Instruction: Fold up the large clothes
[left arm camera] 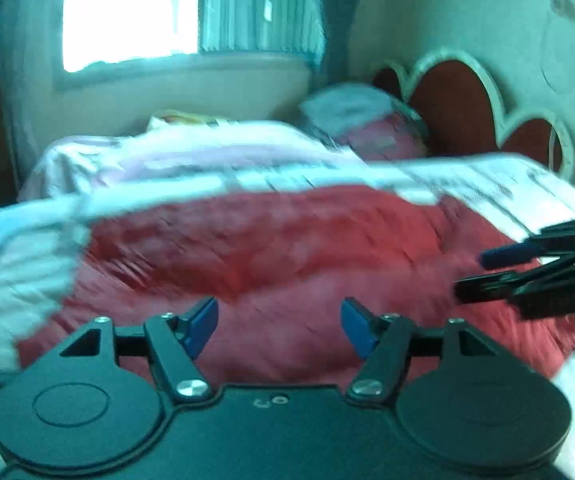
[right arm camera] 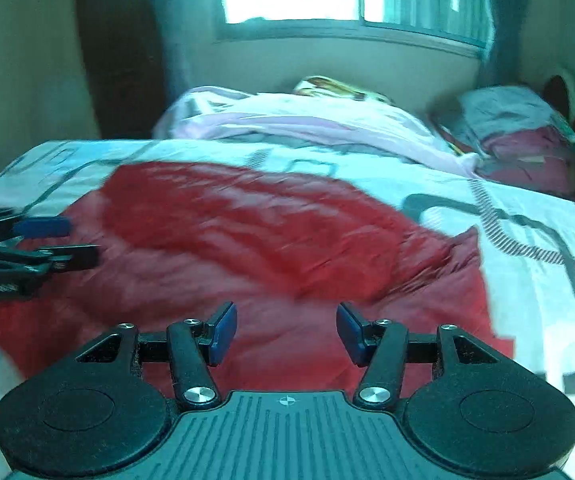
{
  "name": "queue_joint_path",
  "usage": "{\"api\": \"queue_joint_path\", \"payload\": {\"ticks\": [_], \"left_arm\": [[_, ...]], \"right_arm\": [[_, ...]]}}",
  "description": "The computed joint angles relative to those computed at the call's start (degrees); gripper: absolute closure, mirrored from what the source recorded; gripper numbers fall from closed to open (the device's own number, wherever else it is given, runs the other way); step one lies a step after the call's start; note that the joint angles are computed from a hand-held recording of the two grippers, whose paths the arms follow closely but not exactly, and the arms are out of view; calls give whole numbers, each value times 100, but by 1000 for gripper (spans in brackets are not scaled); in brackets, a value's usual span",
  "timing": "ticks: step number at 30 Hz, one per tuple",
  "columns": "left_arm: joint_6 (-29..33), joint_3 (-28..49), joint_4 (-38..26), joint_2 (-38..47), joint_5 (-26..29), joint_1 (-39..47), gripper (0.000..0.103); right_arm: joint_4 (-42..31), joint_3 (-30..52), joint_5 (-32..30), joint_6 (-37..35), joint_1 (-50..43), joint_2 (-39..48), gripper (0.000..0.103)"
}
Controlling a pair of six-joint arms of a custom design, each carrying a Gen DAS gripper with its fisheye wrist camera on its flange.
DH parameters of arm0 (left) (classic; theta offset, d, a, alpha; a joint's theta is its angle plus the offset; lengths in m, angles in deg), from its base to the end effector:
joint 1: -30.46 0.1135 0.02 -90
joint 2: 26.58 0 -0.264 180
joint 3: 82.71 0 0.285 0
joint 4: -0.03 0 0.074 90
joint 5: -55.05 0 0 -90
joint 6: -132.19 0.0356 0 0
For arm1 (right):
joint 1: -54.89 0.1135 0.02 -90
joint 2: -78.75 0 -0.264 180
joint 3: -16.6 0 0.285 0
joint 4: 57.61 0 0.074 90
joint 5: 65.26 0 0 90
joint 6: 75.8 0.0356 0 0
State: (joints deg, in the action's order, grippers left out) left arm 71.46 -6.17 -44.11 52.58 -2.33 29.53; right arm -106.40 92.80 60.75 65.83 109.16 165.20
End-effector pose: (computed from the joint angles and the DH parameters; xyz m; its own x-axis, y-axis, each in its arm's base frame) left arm 0.3259 -0.0245 0.2840 -0.4482 0.4191 -0.7896 0.6902 0.7236 -0.0076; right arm 0.2138 0.2613 0.2381 -0.6872 0.1307 -0.7146 0.0946 0.9914 0.0904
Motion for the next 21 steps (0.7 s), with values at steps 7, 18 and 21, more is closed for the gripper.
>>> {"api": "queue_joint_path", "payload": {"ticks": [7, 18, 21], "left_arm": [[-426, -85, 304, 432, -699, -341, 30], [25, 430, -70, 574, -761, 1002, 30], [-278, 478, -225, 319, -724, 1331, 21]], "right_arm": [[55, 17, -98, 322, 29, 648, 48], [-1440, -1193, 309, 2522, 618, -1138, 43], [-2168, -916, 604, 3300, 913, -1259, 36]]}}
